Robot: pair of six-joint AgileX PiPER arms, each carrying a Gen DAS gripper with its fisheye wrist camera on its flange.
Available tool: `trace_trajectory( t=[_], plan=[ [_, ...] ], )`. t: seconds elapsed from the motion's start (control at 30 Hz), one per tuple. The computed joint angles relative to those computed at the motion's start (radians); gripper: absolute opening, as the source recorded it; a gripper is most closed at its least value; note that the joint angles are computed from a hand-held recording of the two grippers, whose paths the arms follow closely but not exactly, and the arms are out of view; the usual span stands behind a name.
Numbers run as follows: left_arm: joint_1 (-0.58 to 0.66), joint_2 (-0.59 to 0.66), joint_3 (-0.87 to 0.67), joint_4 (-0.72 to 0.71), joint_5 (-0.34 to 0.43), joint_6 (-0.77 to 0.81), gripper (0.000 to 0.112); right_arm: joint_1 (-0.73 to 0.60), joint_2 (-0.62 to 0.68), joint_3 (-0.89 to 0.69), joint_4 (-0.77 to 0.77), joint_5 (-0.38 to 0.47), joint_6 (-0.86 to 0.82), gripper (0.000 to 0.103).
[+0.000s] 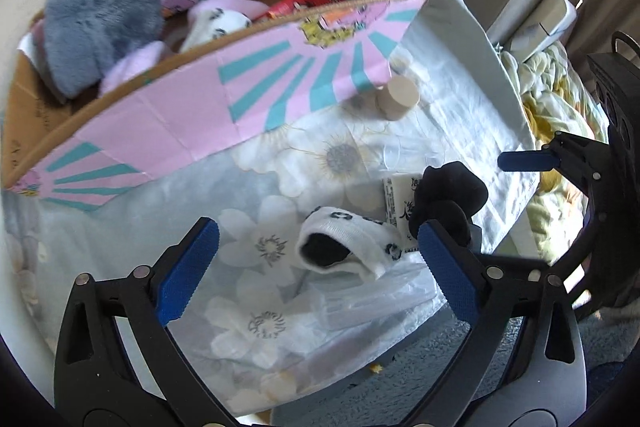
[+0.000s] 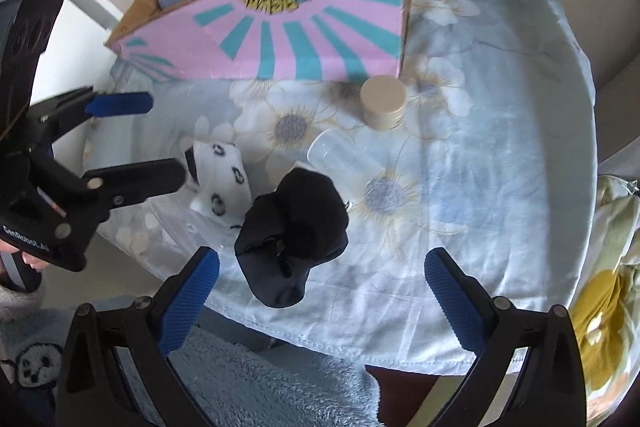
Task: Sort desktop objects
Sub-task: 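Grasp the black sock with the right tool while the left tool grasps the other panda slipper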
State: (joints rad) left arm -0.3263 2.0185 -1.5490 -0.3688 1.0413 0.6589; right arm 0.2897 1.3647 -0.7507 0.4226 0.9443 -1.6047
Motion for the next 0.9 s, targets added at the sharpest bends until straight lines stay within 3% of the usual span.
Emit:
trace_trajectory(
  t=[0.27,0.37,0.5,0.7,0.9],
  plan=[
    [-0.032,0.061,-0.022,0.032,0.008,-0.028,0.086,0.015,0.029,0.034,0.001,-0.063,0.016,0.091],
    [-0.033,0.079,-0.03,0.029,0.023,-0.023,0.073,0.024,0.041,0.032,-0.009,-0.074,0.034,0.085],
    [-0.023,0.123,-0.071,-0.009,0.078,-0.011,0.057,0.033,0.054,0.026,-0.015,-0.072,0.059,0.069],
    [-0.024,0.153,-0.11,-0.014,0.108,-0.024,0.039,0.025,0.072,0.0,-0.004,-0.048,0.091,0.032],
    [-0.027,0.153,-0.127,-0.005,0.115,-0.017,0.032,0.002,0.082,-0.027,0.004,-0.027,0.098,0.023]
  ],
)
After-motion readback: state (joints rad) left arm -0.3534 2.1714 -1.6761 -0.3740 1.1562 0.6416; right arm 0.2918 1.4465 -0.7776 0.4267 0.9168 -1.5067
